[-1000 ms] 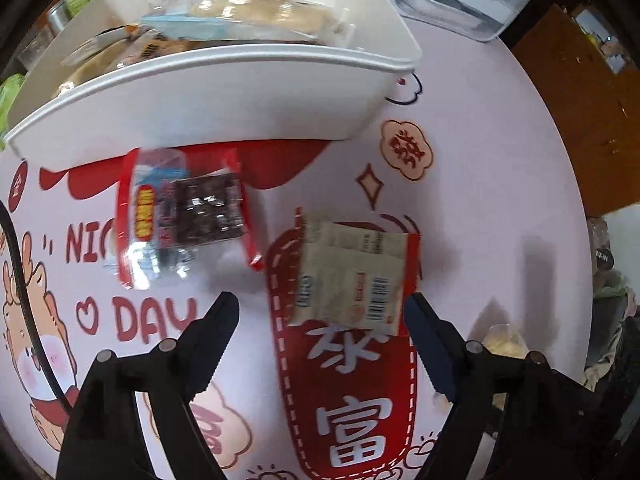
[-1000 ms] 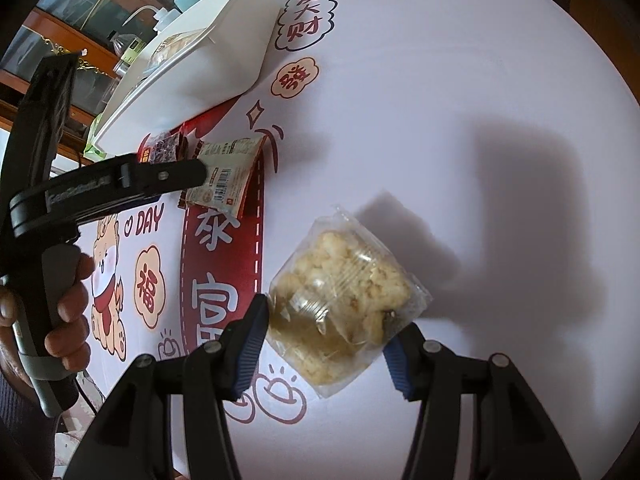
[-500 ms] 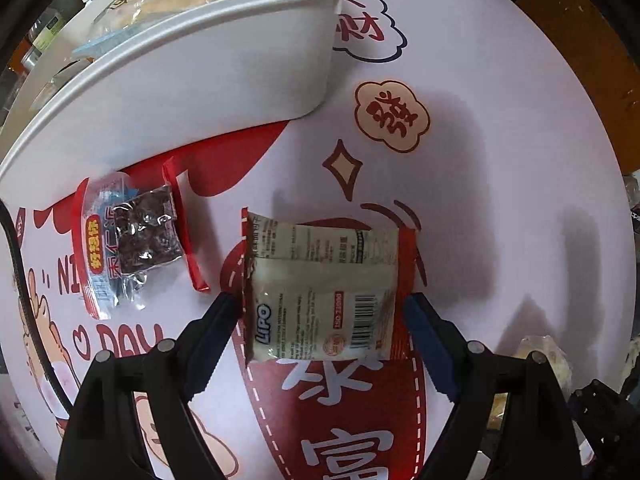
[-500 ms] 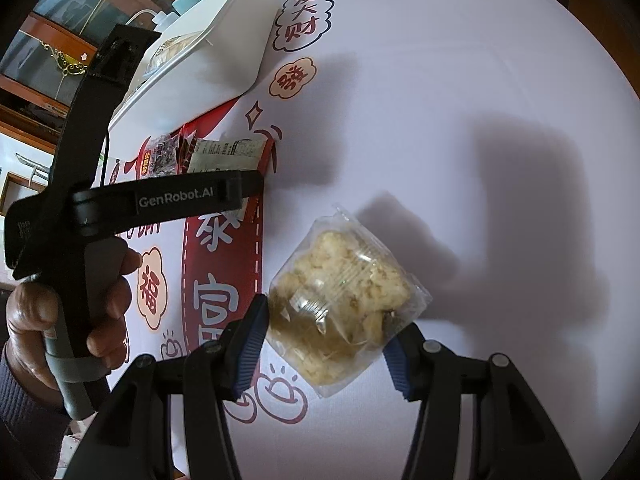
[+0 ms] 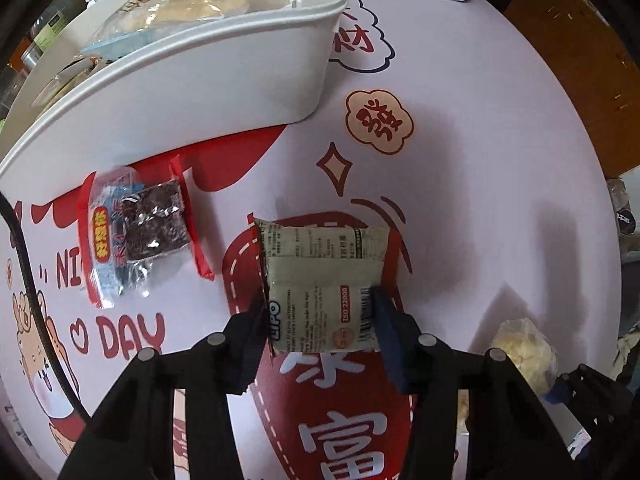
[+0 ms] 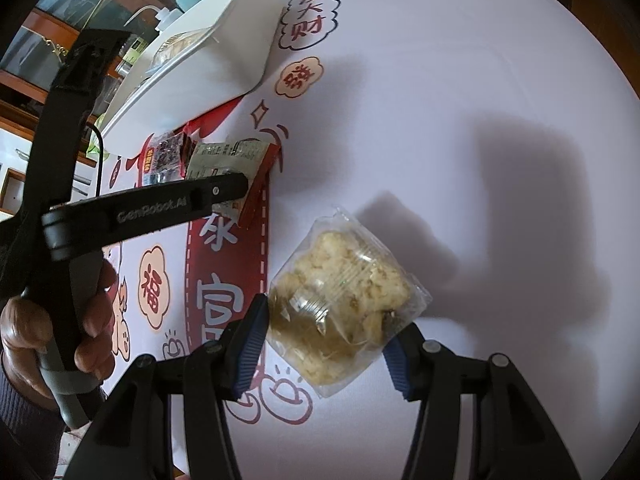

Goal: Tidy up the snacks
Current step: 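Lift both held snacks over the white tray and open both tools to drop them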

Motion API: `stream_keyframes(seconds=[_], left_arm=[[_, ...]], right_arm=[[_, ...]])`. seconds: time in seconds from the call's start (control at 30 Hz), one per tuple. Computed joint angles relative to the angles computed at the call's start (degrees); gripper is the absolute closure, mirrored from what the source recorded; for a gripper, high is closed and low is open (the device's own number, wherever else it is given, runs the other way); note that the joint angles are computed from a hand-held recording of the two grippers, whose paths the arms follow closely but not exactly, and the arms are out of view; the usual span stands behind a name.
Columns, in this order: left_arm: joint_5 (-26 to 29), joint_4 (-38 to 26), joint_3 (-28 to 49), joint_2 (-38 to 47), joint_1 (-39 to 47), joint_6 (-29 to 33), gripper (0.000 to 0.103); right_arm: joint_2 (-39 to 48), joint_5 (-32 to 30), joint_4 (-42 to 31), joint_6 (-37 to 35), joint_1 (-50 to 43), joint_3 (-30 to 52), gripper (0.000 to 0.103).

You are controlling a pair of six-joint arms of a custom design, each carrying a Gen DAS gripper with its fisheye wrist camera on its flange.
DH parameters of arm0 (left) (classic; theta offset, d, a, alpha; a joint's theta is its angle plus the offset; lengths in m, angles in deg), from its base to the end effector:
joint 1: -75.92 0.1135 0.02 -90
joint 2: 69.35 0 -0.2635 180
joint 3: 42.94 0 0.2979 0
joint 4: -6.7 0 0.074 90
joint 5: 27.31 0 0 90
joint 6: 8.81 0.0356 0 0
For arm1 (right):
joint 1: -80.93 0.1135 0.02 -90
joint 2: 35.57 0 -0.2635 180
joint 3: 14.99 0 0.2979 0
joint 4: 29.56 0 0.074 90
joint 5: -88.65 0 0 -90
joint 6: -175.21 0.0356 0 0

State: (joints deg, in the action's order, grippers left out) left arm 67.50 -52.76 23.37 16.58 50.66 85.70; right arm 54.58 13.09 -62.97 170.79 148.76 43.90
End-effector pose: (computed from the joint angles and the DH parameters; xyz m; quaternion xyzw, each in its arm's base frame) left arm 0.2724 -0.1318 0.1688 0.2593 0.9602 -0.0582 0.0860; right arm 0.1296 0.2946 0.1244 0.1766 0.9521 0.1835 0.1694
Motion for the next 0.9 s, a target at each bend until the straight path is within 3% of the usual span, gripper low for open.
stream_keyframes(seconds=[0.17, 0.37, 0.57, 0.9], left_arm=[[2.20, -6.89, -2.99, -10.92, 6.33, 6.64, 0.055], [3.08, -16.24, 3.99, -17.64, 16.65, 16.70, 0.055], [4.32, -21.15, 20.33, -11.37, 23.84, 21.84, 0.055], [4.98, -19.65, 45.93, 7.28, 28.85, 25.39, 0.055]], right_arm=[[-0.38, 0.60, -1.00, -2.08, -0.35, 2.01, 0.049], [0.15, 1.87, -5.76, -9.69, -2.79, 9.70, 0.049], [2.47, 5.17, -12.97, -20.55, -6.80, 23.29, 0.049], [15.88, 11.10, -24.51, -33.83, -14.73, 54.12, 0.049]])
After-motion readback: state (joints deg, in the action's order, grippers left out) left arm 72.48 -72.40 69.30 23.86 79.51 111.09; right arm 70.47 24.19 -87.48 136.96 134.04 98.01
